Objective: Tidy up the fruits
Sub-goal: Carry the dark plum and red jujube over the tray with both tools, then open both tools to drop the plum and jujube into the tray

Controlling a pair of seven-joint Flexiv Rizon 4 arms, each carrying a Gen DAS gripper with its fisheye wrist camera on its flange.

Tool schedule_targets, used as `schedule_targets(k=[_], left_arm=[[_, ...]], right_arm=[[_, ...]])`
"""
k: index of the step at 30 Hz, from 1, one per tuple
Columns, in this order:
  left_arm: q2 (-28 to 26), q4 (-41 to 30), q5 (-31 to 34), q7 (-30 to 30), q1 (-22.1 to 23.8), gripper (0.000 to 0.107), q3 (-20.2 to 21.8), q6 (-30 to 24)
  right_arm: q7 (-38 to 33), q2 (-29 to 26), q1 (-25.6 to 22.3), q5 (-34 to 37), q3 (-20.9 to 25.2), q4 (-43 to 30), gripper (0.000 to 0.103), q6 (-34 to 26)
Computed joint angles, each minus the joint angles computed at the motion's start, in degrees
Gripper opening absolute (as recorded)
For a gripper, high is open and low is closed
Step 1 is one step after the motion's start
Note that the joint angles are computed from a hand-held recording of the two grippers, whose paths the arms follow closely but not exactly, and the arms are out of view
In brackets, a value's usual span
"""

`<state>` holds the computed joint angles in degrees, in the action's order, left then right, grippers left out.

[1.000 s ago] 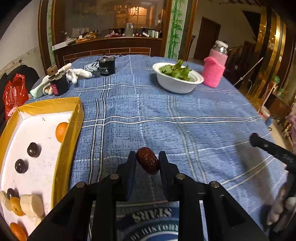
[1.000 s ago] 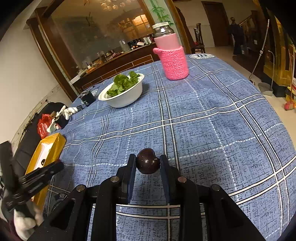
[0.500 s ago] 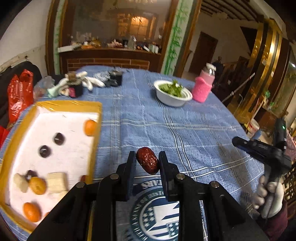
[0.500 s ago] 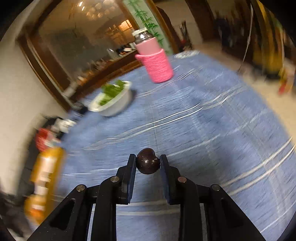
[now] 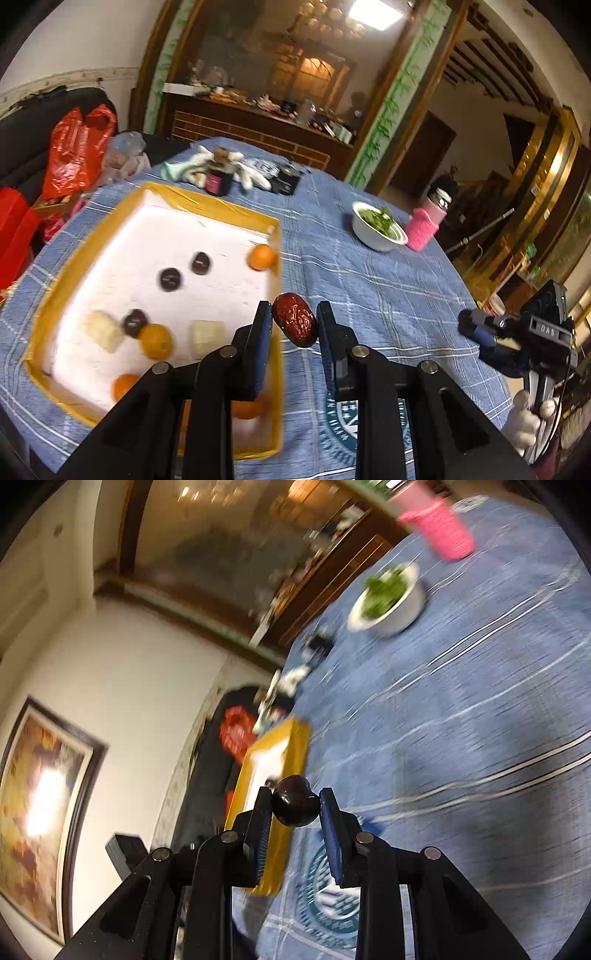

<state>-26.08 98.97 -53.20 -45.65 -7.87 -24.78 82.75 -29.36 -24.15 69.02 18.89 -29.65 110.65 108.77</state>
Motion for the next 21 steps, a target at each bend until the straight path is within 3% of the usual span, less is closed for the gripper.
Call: schedule_targets(k=[3, 8, 13, 16, 21], left_arm=[[0.90, 1.94, -4.49, 3.98, 2.54, 0.024, -2.84, 3.01], [0.43, 2.27, -5.68, 3.58, 3.13, 0.024, -0.95, 4.22], [-1.49, 1.21, -1.99, -3.33, 3.22, 0.024, 3.31, 2.16], [-2.23, 1.00, -0.18, -5.99, 4.11, 0.024, 3.76, 1.26], [-2.97, 0.88, 1.42, -8.06, 5.83, 0.025, 3.09, 1.22]], right_arm=[[1.13, -2.83, -7.66, -6.04, 8.87, -6.60, 0.030, -4.03], [2.30, -9.26, -16.93, -16.69, 19.63, -19.63, 0.030, -13.80], [2.20, -15.66, -20.37, -24.78, 24.13, -31.73, 0.031, -24.04], [1.37, -19.64, -22.93, -28.38, 27.68, -39.23, 0.031, -30.48], [0.76, -25.05, -24.37, -35.42, 29.27, -49.48, 0.031, -42.77]])
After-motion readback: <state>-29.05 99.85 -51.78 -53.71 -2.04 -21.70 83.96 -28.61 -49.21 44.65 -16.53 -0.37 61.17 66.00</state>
